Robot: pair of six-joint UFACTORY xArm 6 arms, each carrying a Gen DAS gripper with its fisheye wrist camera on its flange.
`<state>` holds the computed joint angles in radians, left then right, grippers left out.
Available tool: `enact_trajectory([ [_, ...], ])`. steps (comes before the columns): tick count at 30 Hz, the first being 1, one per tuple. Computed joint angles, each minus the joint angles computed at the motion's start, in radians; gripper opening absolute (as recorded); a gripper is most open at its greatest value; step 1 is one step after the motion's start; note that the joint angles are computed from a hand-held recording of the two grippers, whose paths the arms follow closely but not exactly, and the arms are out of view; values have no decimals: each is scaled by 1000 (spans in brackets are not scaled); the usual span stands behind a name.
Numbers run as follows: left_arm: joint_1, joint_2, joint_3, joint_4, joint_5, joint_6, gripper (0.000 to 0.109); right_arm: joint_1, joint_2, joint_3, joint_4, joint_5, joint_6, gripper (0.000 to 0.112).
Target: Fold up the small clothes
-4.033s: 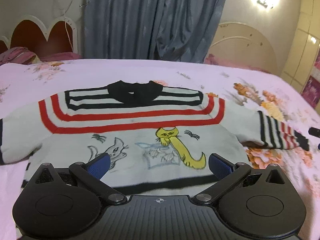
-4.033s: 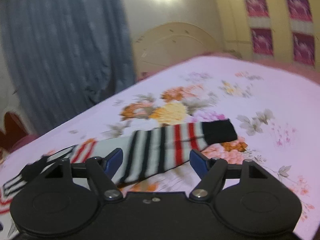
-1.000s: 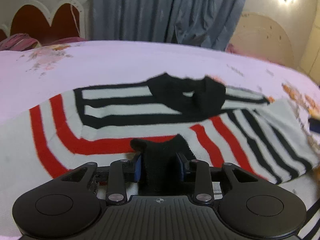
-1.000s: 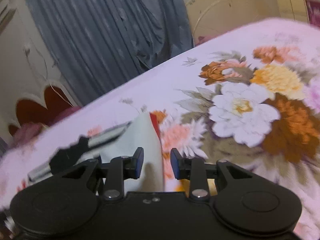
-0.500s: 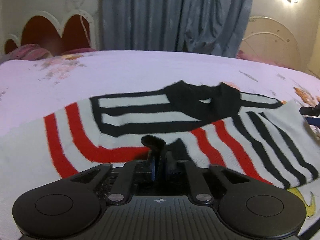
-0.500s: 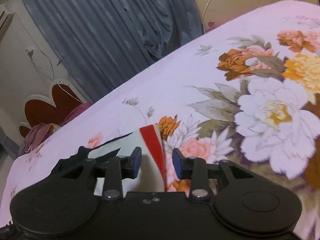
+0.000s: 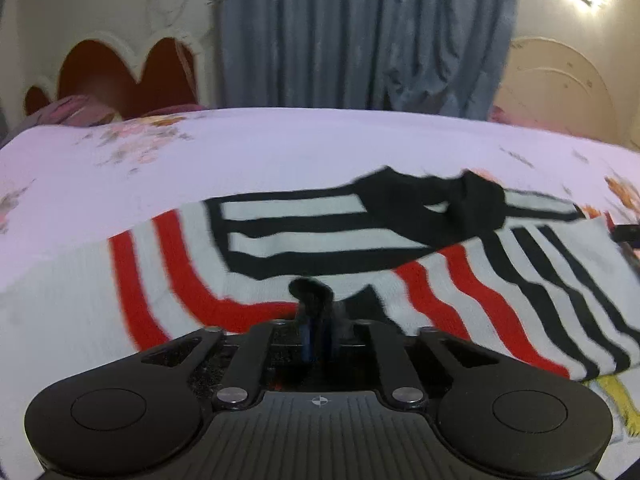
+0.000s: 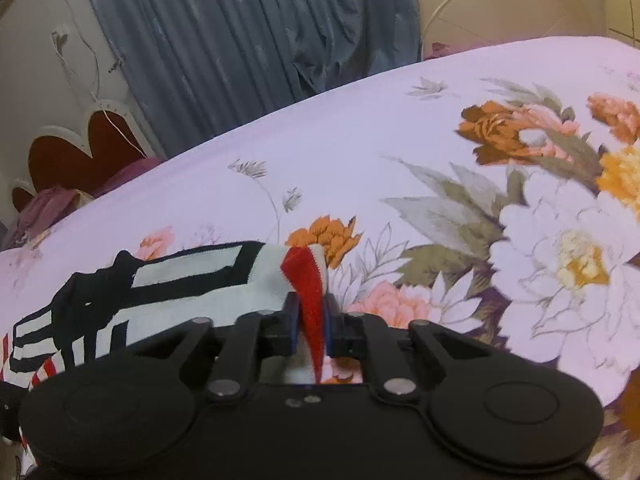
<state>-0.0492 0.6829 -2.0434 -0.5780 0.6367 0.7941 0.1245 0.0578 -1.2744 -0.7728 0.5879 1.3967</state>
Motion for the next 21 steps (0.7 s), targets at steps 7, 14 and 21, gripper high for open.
enact_trajectory([
  [7, -110, -110, 123, -172, 0, 211, 41, 76, 36, -59, 14, -48, -217, 34],
  [14, -128, 8, 2, -38, 27, 80, 42, 46, 94, -99, 151, -84, -343, 15],
  [21, -84, -79, 106, -84, -10, 158, 42, 35, -1, -40, 101, 51, -250, 18],
])
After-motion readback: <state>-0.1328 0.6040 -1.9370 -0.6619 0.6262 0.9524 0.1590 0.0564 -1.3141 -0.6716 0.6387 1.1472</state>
